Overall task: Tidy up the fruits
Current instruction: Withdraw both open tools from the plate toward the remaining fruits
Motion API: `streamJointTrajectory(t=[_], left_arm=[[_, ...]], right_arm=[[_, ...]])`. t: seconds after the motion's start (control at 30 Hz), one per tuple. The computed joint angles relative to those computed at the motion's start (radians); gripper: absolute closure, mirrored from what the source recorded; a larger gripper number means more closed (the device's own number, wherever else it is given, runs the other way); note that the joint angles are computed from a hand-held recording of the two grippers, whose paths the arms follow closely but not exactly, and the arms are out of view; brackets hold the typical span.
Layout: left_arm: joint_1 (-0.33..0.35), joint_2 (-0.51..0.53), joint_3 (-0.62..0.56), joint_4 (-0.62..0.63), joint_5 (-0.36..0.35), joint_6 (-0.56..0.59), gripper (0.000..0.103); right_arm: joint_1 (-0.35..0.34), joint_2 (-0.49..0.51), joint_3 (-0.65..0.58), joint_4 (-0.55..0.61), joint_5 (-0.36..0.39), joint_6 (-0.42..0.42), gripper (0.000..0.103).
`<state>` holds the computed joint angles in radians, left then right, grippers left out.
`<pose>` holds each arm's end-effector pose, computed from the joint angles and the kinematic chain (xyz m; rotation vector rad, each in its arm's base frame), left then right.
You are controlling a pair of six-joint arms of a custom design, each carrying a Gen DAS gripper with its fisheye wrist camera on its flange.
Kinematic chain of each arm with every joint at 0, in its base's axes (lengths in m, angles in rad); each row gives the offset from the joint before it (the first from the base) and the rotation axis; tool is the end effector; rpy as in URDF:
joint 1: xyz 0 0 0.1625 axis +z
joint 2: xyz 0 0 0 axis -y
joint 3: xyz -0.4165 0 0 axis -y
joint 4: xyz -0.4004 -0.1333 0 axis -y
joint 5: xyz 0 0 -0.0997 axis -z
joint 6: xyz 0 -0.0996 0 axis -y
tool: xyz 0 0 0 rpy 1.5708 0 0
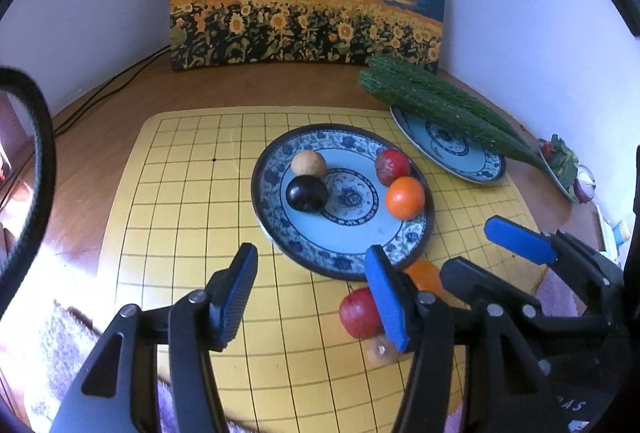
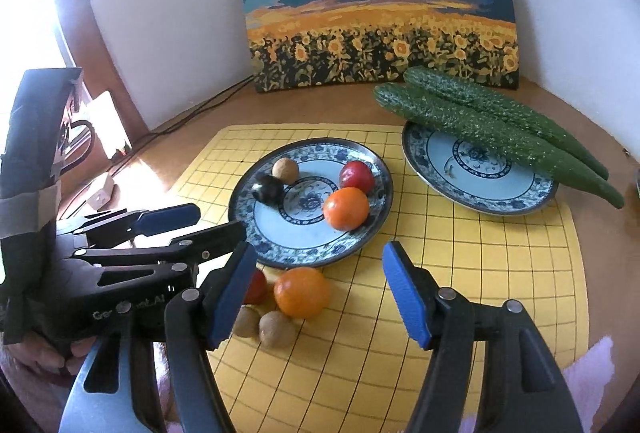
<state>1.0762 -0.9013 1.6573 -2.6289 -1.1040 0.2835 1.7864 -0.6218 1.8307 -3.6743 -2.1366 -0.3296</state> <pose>-0.1619 -0.6755 0.1592 0.9239 2.5085 -0.4713 0.2082 -0.5771 0.0558 0.3140 -2.3288 1.0761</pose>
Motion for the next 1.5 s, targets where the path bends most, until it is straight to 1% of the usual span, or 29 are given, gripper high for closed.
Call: streamJointTrajectory(t=[0.33, 0.57, 0.9, 1.1, 1.5], left_arm=[[-0.006, -0.049, 0.059, -0.011, -0.012, -0.014, 0.043], [-0.005, -0.069, 0.092, -0.011, -0.012, -0.016, 0.042], [-0.002, -0.092, 0.128, -0.004, -0.027, -0.019, 0.042], [-0.007, -0.092, 0.143, -0.002, -0.028, -0.016, 0.042], [-0.013, -0.052, 0.114, -0.015, -0.028, -0.024, 0.042]], right_arm=[[0.016, -0.013, 0.059, -0.060, -0.014, 0.020, 0.036], [0.018, -0.017, 0.093, -0.093, -0.035, 0.058, 0.036], [0.021, -0.014, 0.124, -0.134, -0.071, 0.064, 0.035], [0.018, -0.011, 0.138, -0.154, -0.075, 0.061, 0.035], [0.001, -0.011, 0.152, -0.163, -0.075, 0.070, 0.035]])
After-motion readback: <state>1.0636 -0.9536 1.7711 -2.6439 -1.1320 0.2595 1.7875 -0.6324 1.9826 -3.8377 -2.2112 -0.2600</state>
